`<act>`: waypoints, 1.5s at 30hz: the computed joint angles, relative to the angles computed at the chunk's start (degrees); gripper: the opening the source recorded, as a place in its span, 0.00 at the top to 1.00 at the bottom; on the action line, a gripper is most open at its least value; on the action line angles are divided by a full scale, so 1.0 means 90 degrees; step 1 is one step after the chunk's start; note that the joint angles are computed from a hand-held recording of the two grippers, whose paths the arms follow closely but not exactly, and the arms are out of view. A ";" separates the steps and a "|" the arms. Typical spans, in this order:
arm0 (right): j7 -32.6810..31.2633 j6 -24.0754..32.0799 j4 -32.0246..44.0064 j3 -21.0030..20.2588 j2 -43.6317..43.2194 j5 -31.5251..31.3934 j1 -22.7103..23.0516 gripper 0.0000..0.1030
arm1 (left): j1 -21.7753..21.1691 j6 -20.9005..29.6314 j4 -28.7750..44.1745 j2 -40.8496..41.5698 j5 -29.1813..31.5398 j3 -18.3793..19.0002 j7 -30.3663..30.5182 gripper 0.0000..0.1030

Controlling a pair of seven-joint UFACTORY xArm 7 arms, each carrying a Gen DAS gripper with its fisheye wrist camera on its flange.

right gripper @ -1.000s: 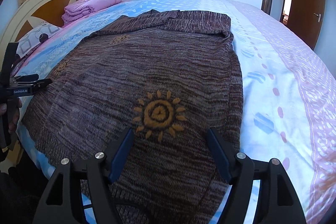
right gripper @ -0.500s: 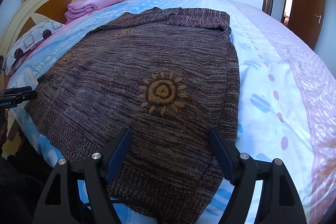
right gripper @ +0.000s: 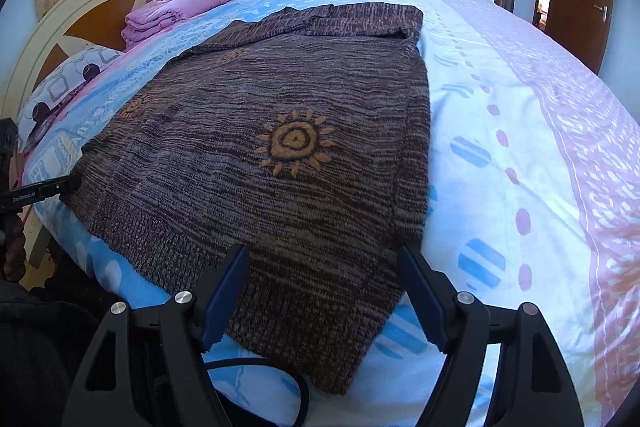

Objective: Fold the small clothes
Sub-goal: 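Grasp the sweater hem with the left tool while the right tool grasps it too, then lift the held hem with both tools and fold it toward the collar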

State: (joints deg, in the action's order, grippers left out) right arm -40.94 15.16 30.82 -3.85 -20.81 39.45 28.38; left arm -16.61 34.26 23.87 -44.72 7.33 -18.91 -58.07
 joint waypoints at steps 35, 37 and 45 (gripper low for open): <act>-0.2098 0.3120 0.0279 -0.0677 -0.0652 0.3004 -0.1186 0.90 | -0.0201 -0.0993 -0.0530 -0.1251 -0.0923 0.0780 0.0584 0.93; -0.2233 0.3349 0.0288 -0.0683 -0.0809 0.3176 -0.1337 0.90 | -0.0188 -0.1043 -0.0479 -0.1388 -0.0958 0.0738 0.0644 0.93; -0.2357 0.3921 0.0345 -0.0605 -0.0935 0.3518 -0.1871 0.90 | -0.0307 -0.1262 -0.0360 -0.1234 -0.1138 0.0696 0.0885 0.93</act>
State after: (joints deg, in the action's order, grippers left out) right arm -62.16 50.45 33.93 -9.29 -29.23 71.11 11.54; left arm -19.38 22.90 20.63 -55.83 -2.91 -12.64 -50.11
